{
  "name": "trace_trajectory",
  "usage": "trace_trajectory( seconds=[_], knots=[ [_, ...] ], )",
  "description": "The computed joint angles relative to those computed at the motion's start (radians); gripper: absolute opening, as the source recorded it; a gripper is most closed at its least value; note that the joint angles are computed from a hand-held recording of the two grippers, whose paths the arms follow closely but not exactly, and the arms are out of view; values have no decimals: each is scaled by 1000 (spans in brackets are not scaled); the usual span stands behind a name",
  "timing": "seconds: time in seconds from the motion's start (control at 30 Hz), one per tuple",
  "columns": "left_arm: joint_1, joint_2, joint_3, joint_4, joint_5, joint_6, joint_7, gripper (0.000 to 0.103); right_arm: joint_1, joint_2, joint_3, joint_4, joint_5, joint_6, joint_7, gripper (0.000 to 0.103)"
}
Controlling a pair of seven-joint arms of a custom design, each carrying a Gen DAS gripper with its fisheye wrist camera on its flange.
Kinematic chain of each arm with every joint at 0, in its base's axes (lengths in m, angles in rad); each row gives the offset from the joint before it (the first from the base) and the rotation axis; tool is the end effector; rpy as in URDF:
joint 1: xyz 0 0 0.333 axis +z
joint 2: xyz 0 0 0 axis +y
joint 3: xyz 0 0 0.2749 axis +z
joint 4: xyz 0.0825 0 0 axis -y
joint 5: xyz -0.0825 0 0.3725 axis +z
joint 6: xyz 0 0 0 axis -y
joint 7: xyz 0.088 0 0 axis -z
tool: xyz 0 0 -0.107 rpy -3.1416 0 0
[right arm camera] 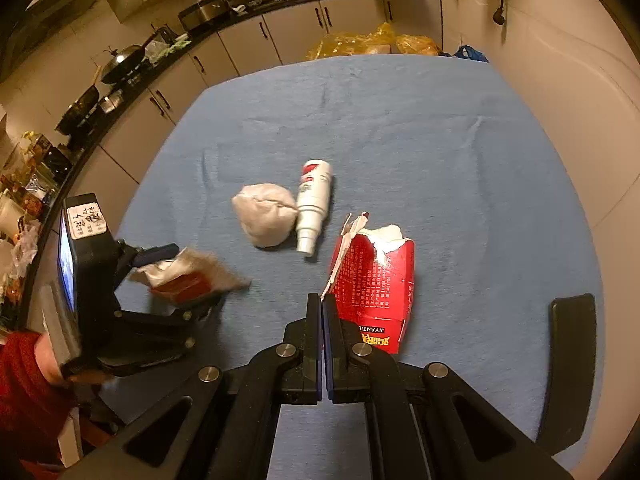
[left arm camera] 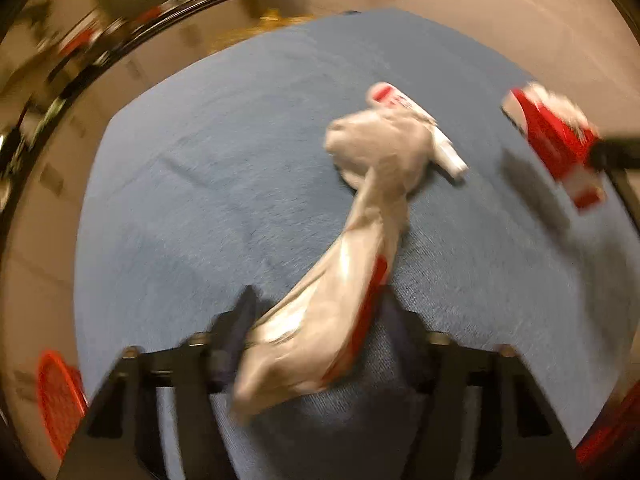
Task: Collect trash
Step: 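Grasp the red snack box with the right tool while the left tool holds the packet, then carry the tissue packet and red snack box over the red basket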
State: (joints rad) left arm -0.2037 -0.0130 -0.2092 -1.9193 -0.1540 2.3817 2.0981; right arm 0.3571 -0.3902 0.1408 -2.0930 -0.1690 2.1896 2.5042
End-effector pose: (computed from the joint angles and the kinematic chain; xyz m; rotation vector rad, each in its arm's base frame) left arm 0.5351 -0.2366 0.5093 -0.9859 2.6351 -0.5901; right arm 0.4209 0.2322 0.5968 -1.5036 2.1922 -0.3352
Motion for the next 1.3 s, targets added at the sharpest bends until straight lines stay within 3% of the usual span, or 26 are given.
trace_trajectory(
  seconds=[0.03, 0.1, 0.4, 0.83, 1.3],
  knots=[
    [4, -11, 4, -9, -15, 3, -31, 43, 2, 2, 1, 1, 1, 11, -2, 2],
    [17, -31, 19, -14, -97, -15, -41, 41, 9, 9, 8, 6, -3, 32, -7, 2],
    [50, -143, 49, -95, -223, 21, -43, 41, 35, 85, 27, 79, -36, 83, -53, 2],
    [68, -291, 67, -193, -196, 84, -87, 41, 71, 158, 39, 148, -40, 133, -100, 2],
    [87, -357, 86, -247, -188, 120, -108, 41, 97, 207, 52, 217, -61, 141, -132, 2]
  ],
)
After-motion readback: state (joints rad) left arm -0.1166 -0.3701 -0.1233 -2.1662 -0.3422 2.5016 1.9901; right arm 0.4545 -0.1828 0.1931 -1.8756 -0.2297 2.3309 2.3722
